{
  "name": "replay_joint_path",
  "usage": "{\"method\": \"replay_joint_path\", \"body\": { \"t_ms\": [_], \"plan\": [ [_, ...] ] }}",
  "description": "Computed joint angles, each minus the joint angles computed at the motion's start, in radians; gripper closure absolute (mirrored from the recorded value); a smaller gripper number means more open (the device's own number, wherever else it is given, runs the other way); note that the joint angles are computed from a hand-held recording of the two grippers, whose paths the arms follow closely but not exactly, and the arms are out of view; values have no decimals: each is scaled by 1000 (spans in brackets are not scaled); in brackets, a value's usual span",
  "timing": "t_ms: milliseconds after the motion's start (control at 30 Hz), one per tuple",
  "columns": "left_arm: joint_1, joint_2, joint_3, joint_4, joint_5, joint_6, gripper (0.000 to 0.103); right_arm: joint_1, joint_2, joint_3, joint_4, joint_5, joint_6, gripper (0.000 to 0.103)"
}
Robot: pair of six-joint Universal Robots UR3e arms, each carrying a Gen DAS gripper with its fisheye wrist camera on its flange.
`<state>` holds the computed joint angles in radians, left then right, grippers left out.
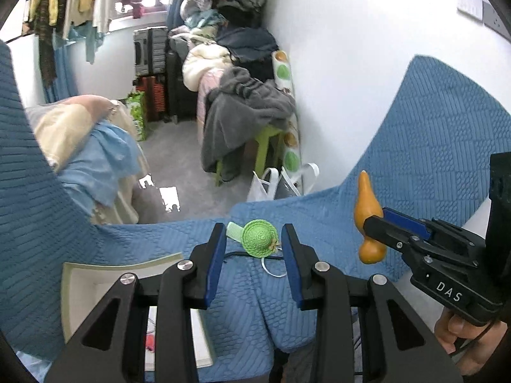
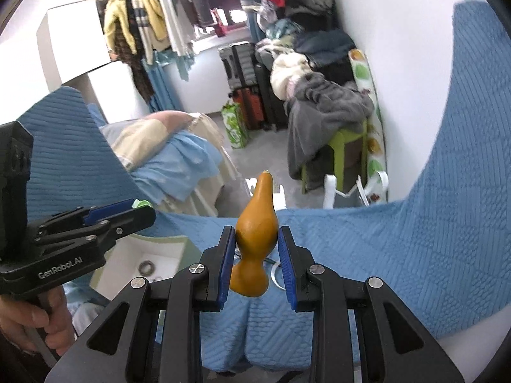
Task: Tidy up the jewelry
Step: 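Carry the green charm and orange gourd over the box with both tools, then open both tools to drop the charm and gourd into the box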
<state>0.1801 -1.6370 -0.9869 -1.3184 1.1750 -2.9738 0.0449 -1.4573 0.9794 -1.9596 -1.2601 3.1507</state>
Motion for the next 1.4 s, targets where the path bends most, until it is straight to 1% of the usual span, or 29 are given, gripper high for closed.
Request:
{"method": "replay_joint_path", "body": {
  "t_ms": [133, 167, 400, 467, 533, 600, 633, 767, 900, 1100, 1267, 1300, 1400],
  "plan": [
    [85, 58, -28, -36, -33, 33, 67, 75, 70, -111, 19, -25, 25, 78],
    [109, 72, -37, -44, -41, 43, 67, 86, 73, -115, 18, -29, 27, 78],
    [275, 161, -124, -103, -87, 129, 67, 235, 243, -340, 72, -81, 72, 78],
    [311, 180, -151, -105, -83, 147, 67, 263, 271, -373, 85, -84, 80, 78],
    [361, 201, -179, -121, -102, 173, 66, 304, 332, -445, 114, -93, 89, 78],
    [419, 218, -208, -143, -129, 208, 66, 327, 359, -467, 123, -96, 92, 78],
    [435, 223, -222, -143, -127, 217, 66, 346, 393, -506, 141, -102, 95, 78],
    [498, 237, -291, -148, -136, 251, 66, 391, 469, -568, 173, -114, 102, 78],
    [545, 252, -384, -141, -130, 277, 66, 416, 521, -590, 196, -119, 104, 78],
    [562, 249, -493, -114, -97, 305, 66, 444, 565, -558, 205, -129, 103, 78],
    [562, 230, -564, -89, -61, 318, 66, 458, 551, -451, 179, -134, 101, 78],
    [560, 226, -571, -87, -57, 316, 66, 462, 559, -456, 184, -136, 102, 78],
    [549, 221, -600, -71, -37, 314, 66, 465, 546, -398, 163, -142, 99, 78]
  ]
}}
